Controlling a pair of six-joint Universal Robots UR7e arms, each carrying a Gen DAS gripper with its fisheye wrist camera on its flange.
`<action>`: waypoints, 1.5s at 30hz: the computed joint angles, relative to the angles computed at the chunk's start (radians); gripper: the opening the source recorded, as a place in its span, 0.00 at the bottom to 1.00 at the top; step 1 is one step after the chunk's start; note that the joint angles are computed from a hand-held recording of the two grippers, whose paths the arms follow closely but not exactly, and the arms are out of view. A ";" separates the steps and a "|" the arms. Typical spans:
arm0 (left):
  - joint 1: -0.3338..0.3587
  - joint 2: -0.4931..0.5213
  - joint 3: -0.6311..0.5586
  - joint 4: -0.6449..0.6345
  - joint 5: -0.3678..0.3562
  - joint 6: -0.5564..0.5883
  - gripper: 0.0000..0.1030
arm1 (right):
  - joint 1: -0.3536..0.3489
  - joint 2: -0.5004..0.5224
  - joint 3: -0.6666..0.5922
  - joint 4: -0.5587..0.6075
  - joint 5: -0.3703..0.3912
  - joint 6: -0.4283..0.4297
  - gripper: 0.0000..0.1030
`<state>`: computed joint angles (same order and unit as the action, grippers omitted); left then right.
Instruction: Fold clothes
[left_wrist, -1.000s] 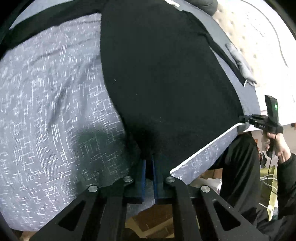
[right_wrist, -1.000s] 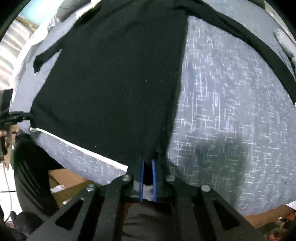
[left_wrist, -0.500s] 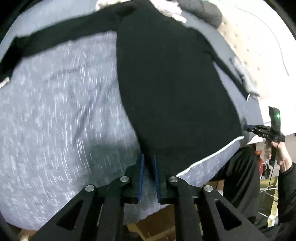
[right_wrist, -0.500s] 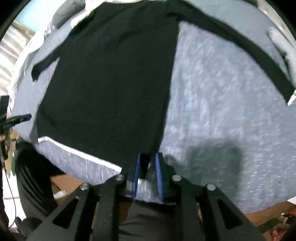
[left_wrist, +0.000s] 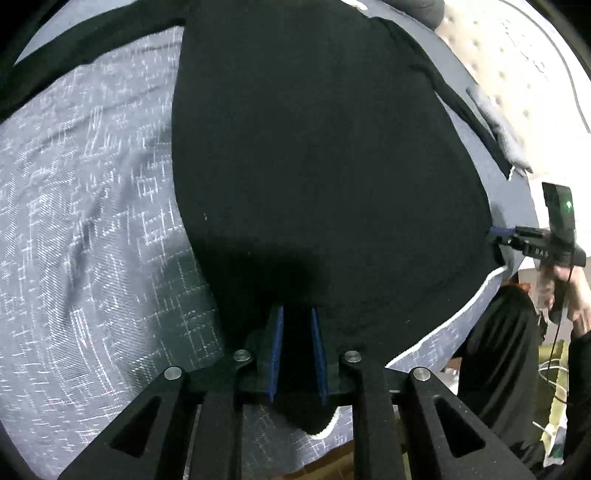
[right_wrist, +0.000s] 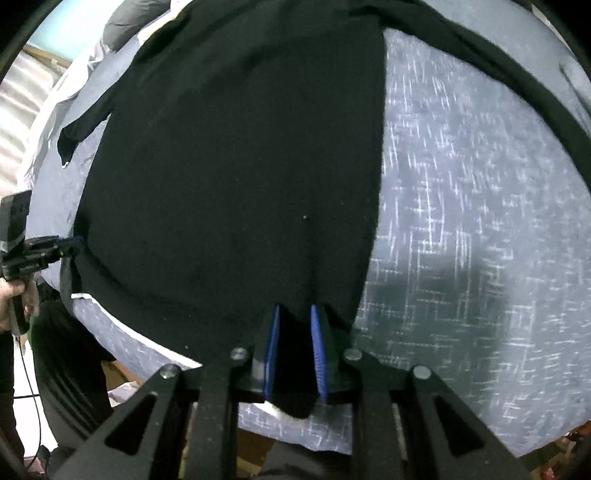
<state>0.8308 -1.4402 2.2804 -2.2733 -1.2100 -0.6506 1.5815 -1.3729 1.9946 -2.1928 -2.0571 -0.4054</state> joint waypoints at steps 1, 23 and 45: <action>0.000 -0.008 -0.001 -0.004 0.005 0.001 0.17 | -0.003 -0.004 -0.012 0.007 0.020 0.001 0.16; 0.051 0.195 -0.161 -0.442 0.290 0.132 0.65 | -0.043 0.255 -0.460 -0.298 0.012 -0.082 0.44; 0.112 0.338 -0.188 -0.620 0.325 0.293 0.65 | -0.023 0.549 -0.644 -0.595 -0.176 -0.435 0.44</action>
